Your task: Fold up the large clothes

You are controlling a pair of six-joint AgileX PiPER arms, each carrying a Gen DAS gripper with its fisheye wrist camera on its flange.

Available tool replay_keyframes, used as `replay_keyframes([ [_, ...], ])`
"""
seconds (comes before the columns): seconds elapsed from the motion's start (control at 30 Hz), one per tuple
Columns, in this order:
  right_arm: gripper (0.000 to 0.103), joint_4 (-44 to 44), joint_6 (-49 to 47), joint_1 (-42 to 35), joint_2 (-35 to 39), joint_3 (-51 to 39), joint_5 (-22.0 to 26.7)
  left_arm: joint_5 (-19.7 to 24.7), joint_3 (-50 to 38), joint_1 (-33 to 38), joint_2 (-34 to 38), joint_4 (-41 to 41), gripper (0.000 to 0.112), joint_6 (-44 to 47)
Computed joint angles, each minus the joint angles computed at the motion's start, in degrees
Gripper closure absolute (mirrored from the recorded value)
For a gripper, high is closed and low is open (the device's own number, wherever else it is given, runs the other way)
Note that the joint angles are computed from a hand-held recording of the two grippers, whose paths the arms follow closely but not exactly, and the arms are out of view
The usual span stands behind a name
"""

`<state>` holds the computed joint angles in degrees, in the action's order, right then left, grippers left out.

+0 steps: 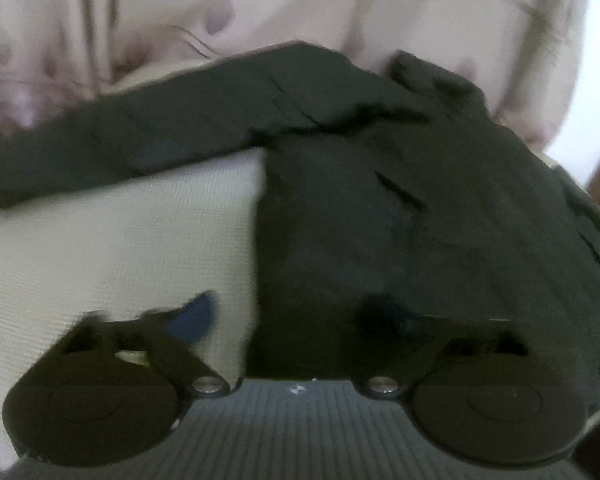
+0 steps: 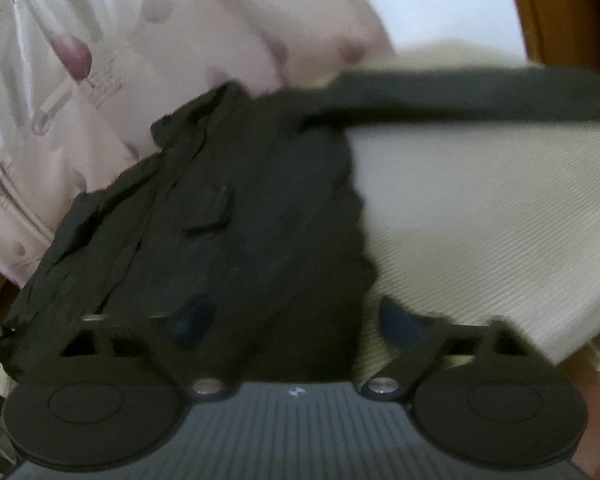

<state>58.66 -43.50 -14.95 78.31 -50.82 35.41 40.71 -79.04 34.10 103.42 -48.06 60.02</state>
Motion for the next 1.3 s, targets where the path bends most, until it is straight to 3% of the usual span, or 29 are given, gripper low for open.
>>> replay_keyframes([
  [0.03, 0.082, -0.88, 0.58, -0.91, 0.78, -0.08, 0.97, 0.67, 0.75, -0.08, -0.39, -1.22, 0.074, 1.66],
  [0.07, 0.088, -0.18, 0.87, -0.88, 1.37, -0.07, 1.16, 3.64, 0.09, 0.44, -0.23, -1.86, 0.089, 1.14],
  [0.1, 0.090, -0.22, 1.20, -0.72, 1.03, -0.12, 0.99, 6.71, -0.89, 1.03, -0.67, -0.64, 0.094, -1.20],
  [0.2, 0.094, -0.25, 0.87, -2.02, -2.32, 0.97, 2.14, 9.83, 1.12, 1.95, -4.39, 1.83, 0.096, 0.61],
  [0.3, 0.094, 0.29, -0.36, -7.72, -4.73, 2.12, 8.40, 15.40, 3.51, 5.21, -7.11, 2.68, 0.096, 2.87],
  [0.4, 0.093, -0.24, -1.67, -9.73, -4.94, 4.22, 10.40, 14.29, 8.63, 7.11, -10.32, 0.55, 0.091, 8.58],
  [0.47, 0.088, 1.91, -3.81, -11.63, -4.78, 5.40, 12.24, 11.43, 11.77, 7.57, -12.84, -0.97, 0.081, 12.66],
  [0.5, 0.085, 2.64, -3.58, -13.00, -4.64, 5.36, 13.38, 10.02, 13.19, 7.98, -14.46, -1.80, 0.069, 14.73],
  [0.53, 0.075, 2.48, -2.42, -13.74, -4.11, 4.51, 14.01, 9.07, 13.90, 8.16, -15.74, -2.88, 0.061, 16.42],
  [0.6, 0.050, 2.69, -1.31, -16.89, -5.42, 4.17, 14.78, 8.63, 16.26, 10.58, -19.14, -8.54, 0.024, 22.88],
  [0.63, 0.032, 4.31, -2.41, -19.05, -6.49, 4.33, 14.87, 8.26, 17.22, 11.52, -20.63, -11.65, 0.019, 25.36],
  [0.67, 0.025, 6.74, -3.95, -21.40, -7.00, 4.18, 15.54, 8.29, 17.93, 12.33, -22.01, -15.06, 0.014, 27.78],
  [0.77, 0.025, 13.66, -5.95, -27.75, -4.67, 1.52, 18.80, 9.26, 17.20, 11.11, -23.43, -21.86, 0.009, 29.77],
  [0.87, 0.025, 19.60, -4.96, -30.17, 1.99, -2.83, 19.40, 4.04, 15.42, 3.24, -21.97, -25.65, 0.009, 26.59],
  [1.03, 0.025, 25.31, 2.82, -30.14, 15.46, -11.21, 12.46, -10.92, 9.62, -13.16, -13.23, -27.87, 0.009, 14.78],
  [1.17, 0.025, 25.28, 7.74, -28.31, 23.34, -19.42, 6.82, -21.44, 2.67, -21.82, -4.17, -22.69, 0.009, 6.82],
  [1.3, 0.025, 21.37, 16.00, -25.60, 29.96, -28.11, 1.55, -30.91, -1.78, -26.63, 3.17, -18.64, 0.009, 6.17],
])
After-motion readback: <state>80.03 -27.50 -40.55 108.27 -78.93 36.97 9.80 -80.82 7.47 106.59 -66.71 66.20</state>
